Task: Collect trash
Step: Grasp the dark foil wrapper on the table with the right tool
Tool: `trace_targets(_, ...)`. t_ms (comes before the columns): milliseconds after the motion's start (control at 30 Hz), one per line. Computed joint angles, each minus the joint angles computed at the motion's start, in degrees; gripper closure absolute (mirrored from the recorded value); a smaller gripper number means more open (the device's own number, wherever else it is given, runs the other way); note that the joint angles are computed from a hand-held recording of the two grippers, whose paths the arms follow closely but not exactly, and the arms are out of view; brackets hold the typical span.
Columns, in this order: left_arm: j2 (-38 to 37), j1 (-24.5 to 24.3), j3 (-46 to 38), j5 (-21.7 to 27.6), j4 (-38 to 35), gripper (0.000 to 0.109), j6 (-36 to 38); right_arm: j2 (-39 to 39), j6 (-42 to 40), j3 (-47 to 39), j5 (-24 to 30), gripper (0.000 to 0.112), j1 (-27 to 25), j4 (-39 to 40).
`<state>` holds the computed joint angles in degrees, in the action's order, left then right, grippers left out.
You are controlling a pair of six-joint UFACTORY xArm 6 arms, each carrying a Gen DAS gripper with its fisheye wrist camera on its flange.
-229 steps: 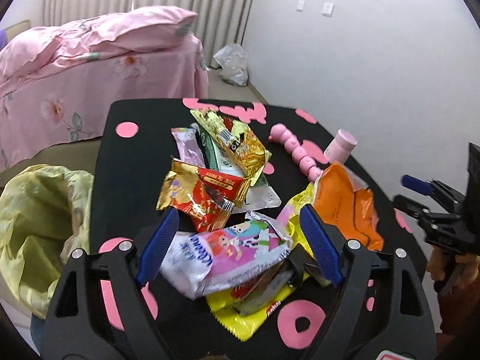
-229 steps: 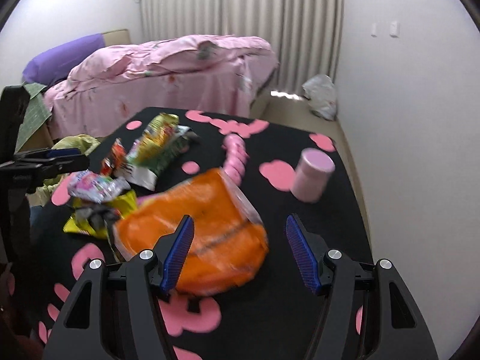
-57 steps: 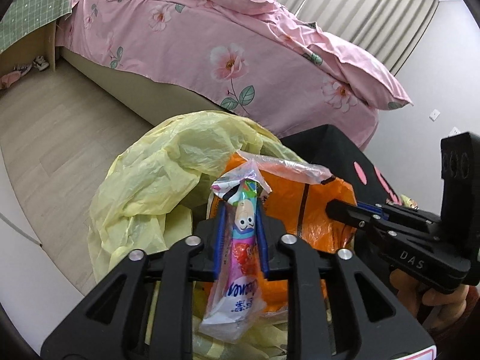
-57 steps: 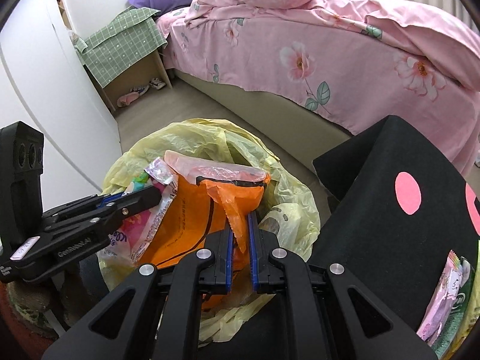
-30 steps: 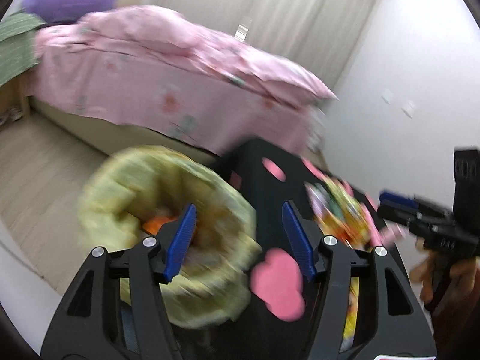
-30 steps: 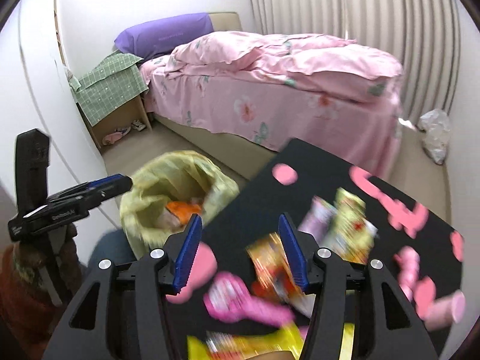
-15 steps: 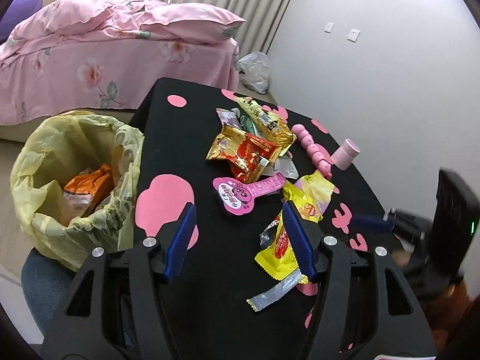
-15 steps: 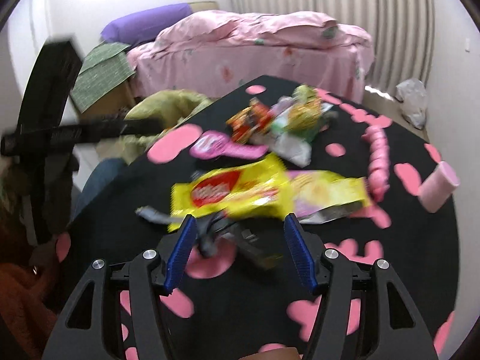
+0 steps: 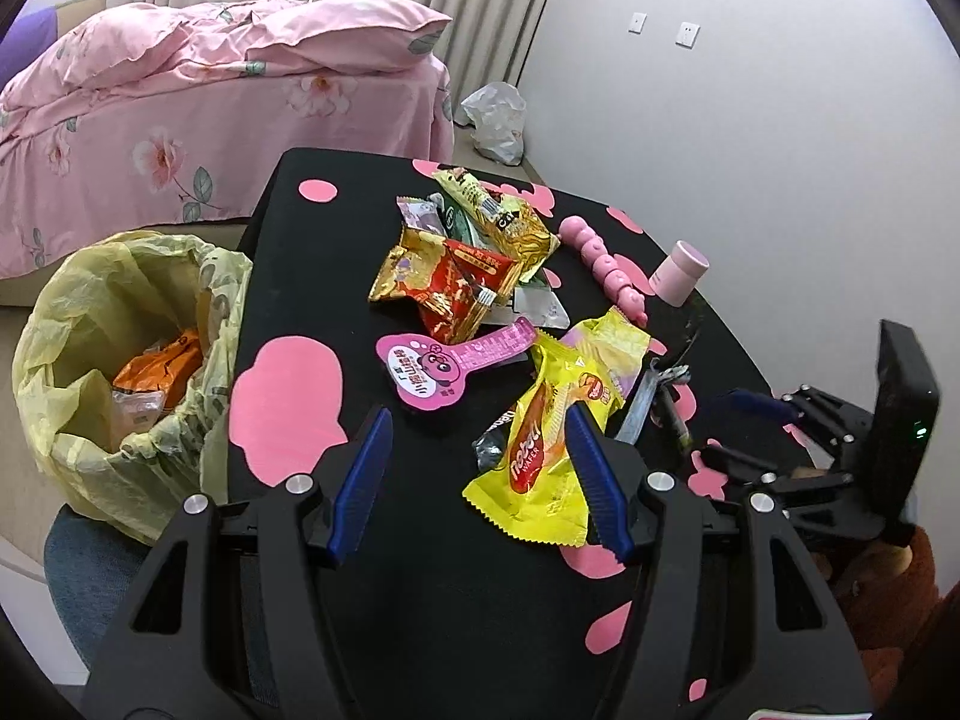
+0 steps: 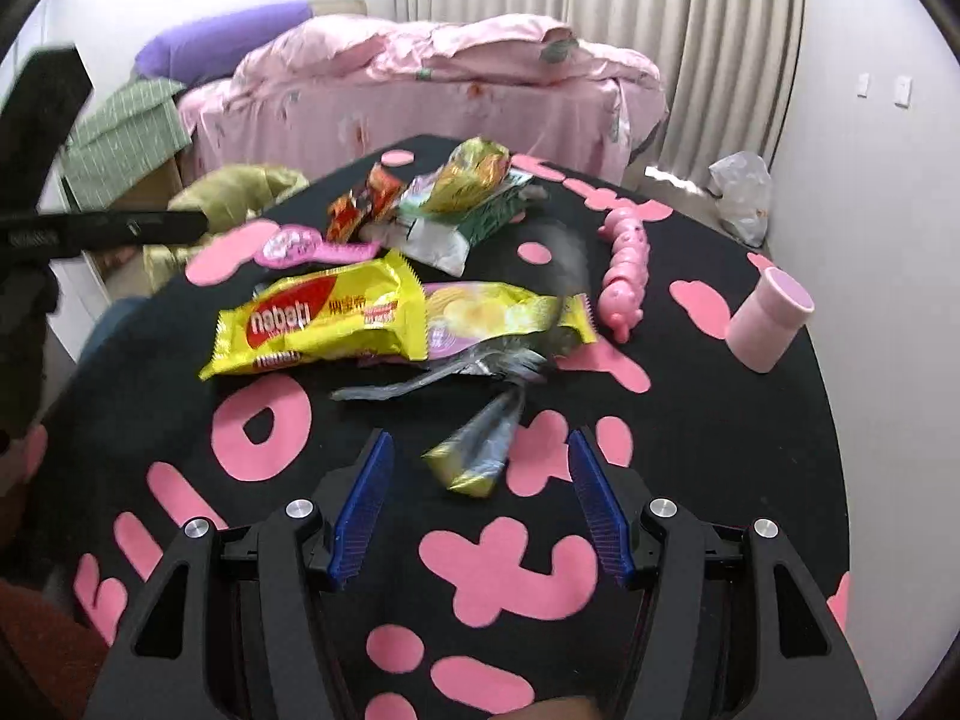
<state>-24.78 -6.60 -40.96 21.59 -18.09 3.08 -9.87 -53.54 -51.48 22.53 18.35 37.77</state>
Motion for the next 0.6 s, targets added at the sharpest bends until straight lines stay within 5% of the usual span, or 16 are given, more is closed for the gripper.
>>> trace_targets(200, -0.19, -0.04, 0.33, 0.67, 1.05, 0.052, -0.36, 2.04, -4.5, -4.58, 4.15, 0.055, -1.51, 8.53)
trace_targets(367, -0.4, -0.28, 0.56, 0.47, -1.69, 0.052, 2.12, 5.82, -0.09, -5.49, -3.98, 0.055, -0.99, 3.38)
trace_targets(600, 1.1, -1.39, 0.21, 0.9, -4.4, 0.052, 4.92, 14.22, -2.63, -15.13, 8.34, 0.062, -3.58, 3.74)
